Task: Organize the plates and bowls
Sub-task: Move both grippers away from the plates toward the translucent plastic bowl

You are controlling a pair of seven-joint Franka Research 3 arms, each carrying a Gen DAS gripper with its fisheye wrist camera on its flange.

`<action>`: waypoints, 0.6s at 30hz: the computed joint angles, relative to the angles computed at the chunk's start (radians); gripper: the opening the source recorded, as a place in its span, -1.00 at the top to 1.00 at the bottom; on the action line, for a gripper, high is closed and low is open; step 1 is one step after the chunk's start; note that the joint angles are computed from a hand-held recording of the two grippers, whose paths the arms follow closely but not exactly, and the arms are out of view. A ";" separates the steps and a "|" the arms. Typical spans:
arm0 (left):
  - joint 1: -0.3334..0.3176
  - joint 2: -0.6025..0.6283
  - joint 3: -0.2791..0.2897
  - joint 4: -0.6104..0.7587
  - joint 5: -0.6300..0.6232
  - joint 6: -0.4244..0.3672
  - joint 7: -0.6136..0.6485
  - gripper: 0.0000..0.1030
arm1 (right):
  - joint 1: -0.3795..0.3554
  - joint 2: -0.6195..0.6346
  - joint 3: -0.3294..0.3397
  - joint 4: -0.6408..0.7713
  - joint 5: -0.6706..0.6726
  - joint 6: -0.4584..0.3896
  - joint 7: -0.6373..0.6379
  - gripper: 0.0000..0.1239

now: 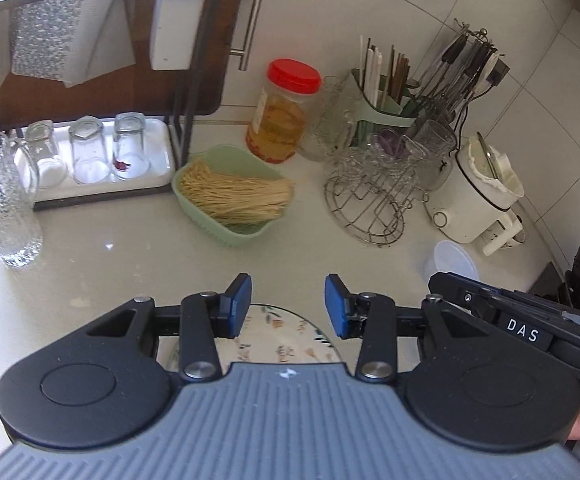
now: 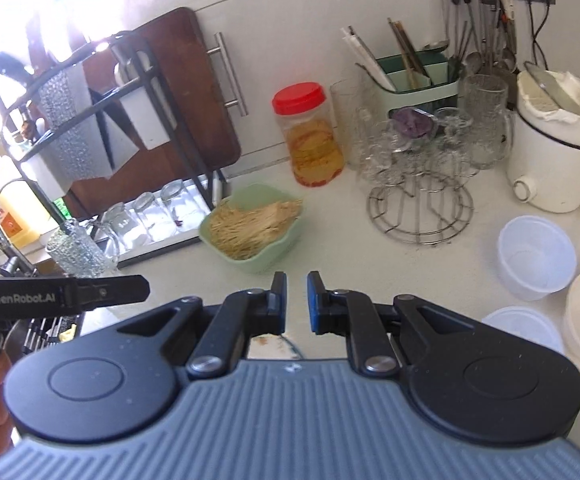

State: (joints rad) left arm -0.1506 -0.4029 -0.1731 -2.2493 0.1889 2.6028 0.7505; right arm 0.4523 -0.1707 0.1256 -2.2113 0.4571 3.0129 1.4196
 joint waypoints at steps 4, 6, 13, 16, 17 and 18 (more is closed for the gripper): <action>0.002 0.044 -0.042 0.037 0.031 0.012 -0.064 0.11 | 0.025 -0.037 -0.055 -0.033 0.081 -0.008 -0.107 0.78; -0.001 0.066 -0.062 0.054 0.051 0.013 -0.104 0.11 | 0.028 -0.055 -0.074 -0.051 0.113 -0.014 -0.151 0.78; -0.042 0.151 -0.105 0.120 0.111 -0.004 -0.221 0.11 | 0.012 -0.149 -0.121 -0.150 0.182 -0.021 -0.253 0.78; -0.070 0.196 -0.111 0.156 0.118 -0.018 -0.245 0.11 | 0.000 -0.195 -0.138 -0.200 0.190 -0.034 -0.274 0.78; -0.079 0.206 -0.115 0.165 0.123 -0.021 -0.255 0.11 | -0.001 -0.212 -0.148 -0.215 0.195 -0.042 -0.285 0.78; -0.087 0.218 -0.120 0.175 0.132 -0.026 -0.267 0.11 | -0.005 -0.225 -0.154 -0.228 0.197 -0.046 -0.294 0.78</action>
